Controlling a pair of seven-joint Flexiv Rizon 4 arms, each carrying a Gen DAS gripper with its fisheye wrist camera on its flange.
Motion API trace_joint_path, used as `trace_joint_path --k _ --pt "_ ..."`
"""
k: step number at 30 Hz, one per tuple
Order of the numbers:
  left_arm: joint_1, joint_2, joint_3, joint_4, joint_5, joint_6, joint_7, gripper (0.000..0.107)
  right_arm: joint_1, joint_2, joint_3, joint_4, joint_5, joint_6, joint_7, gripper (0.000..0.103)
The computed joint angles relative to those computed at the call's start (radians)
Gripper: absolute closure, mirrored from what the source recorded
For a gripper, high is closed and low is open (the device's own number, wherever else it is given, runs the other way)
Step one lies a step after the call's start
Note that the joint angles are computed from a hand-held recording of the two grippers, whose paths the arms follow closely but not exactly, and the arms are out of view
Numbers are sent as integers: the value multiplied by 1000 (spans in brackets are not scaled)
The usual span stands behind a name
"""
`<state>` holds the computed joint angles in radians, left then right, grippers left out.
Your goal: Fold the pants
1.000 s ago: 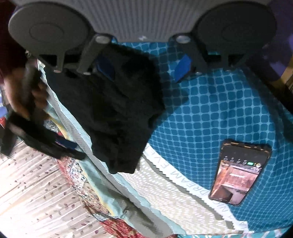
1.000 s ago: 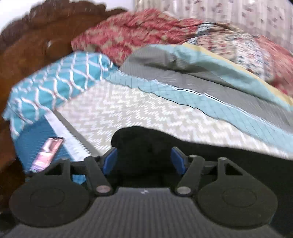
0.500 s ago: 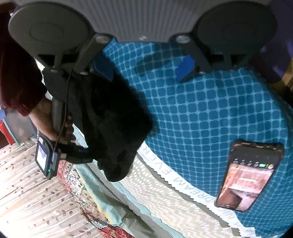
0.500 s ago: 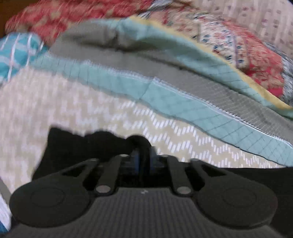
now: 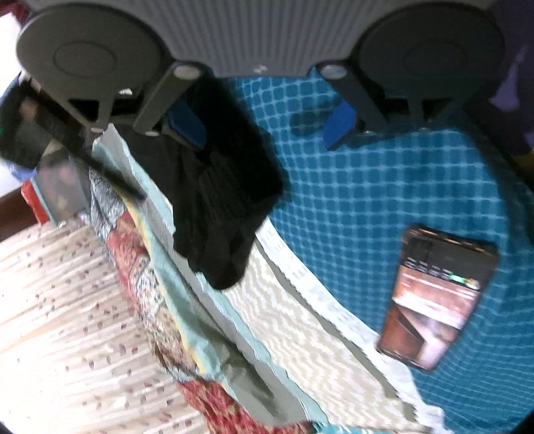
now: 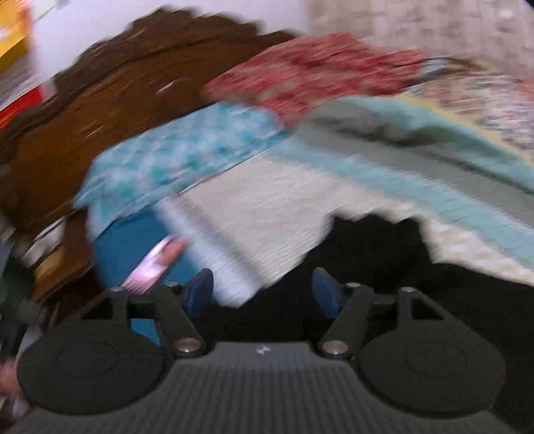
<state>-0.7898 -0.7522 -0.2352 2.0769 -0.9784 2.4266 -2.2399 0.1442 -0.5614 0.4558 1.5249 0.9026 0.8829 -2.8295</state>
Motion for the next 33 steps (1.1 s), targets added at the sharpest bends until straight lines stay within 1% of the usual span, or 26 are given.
trace_joint_path --k 1,2,3,4,5,6,7,8,9,10,12,13,14,15,16,17,19,20,21,23,26,28,31,32,33 --pt "-10 6 1 13 -15 15 -4 27 -1 5 3 15 -20 -40 -3 28" --pt "-19 13 0 28 -30 29 -7 27 5 9 3 34 -35 -59 -11 24" --pt "-27 16 -2 33 -51 37 -2 27 23 13 0 54 -50 -47 -22 21" --pt "-34 19 -6 36 -71 43 3 27 56 13 -8 79 -69 1 -29 21" --pt "-37 20 -11 36 -89 46 5 27 101 4 -23 97 -97 68 -11 24" --pt "-37 22 -17 40 -95 49 1 27 142 -14 -42 100 -136 119 31 48" --pt "-37 23 -21 42 -98 52 -3 27 176 -34 -59 97 -176 146 91 71" --pt "-38 24 -24 42 -102 55 -2 27 198 -43 -72 91 -208 139 168 93" --pt "-40 25 -25 42 -106 60 2 27 195 -53 -67 77 -229 120 241 93" --pt "-43 27 -25 44 -109 67 5 27 165 -56 -46 56 -216 61 250 93" --pt "-45 27 -28 46 -107 79 9 27 72 -44 37 47 -178 -47 168 91" --pt "-40 26 -30 49 -97 81 1 27 59 -34 47 56 -182 -88 137 89" --pt "-31 24 -31 49 -84 78 -8 27 70 -24 41 75 -196 -93 119 81" --pt "-25 22 -32 48 -75 73 -15 27 95 -19 25 98 -218 -71 112 73" --pt "-18 20 -32 43 -66 65 -19 27 120 -24 7 114 -241 -47 122 72" --pt "-14 17 -31 35 -56 60 -21 27 129 -36 0 115 -245 -37 138 72" --pt "-14 13 -26 23 -44 52 -13 27 105 -55 9 80 -213 -80 202 69" --pt "-14 11 -24 17 -40 47 -6 27 89 -59 13 57 -196 -117 238 60" --pt "-13 9 -23 13 -33 44 -5 27 66 -59 23 37 -169 -152 248 52" --pt "-7 3 -21 6 -10 42 -14 27 21 -50 41 16 -100 -173 210 52" --pt "2 -2 -12 -5 24 37 -11 27 8 -21 25 15 -18 -112 200 53" --pt "2 -9 -6 -28 32 26 11 25 40 -14 -2 10 -3 -28 239 54" --pt "11 -19 0 -61 49 -12 48 25 137 -28 -46 5 -78 119 336 55" --pt "6 -20 4 -74 31 -30 72 25 168 -36 -53 6 -112 163 367 54" --pt "0 -24 7 -87 11 -46 95 29 198 -52 -57 3 -142 205 389 54"
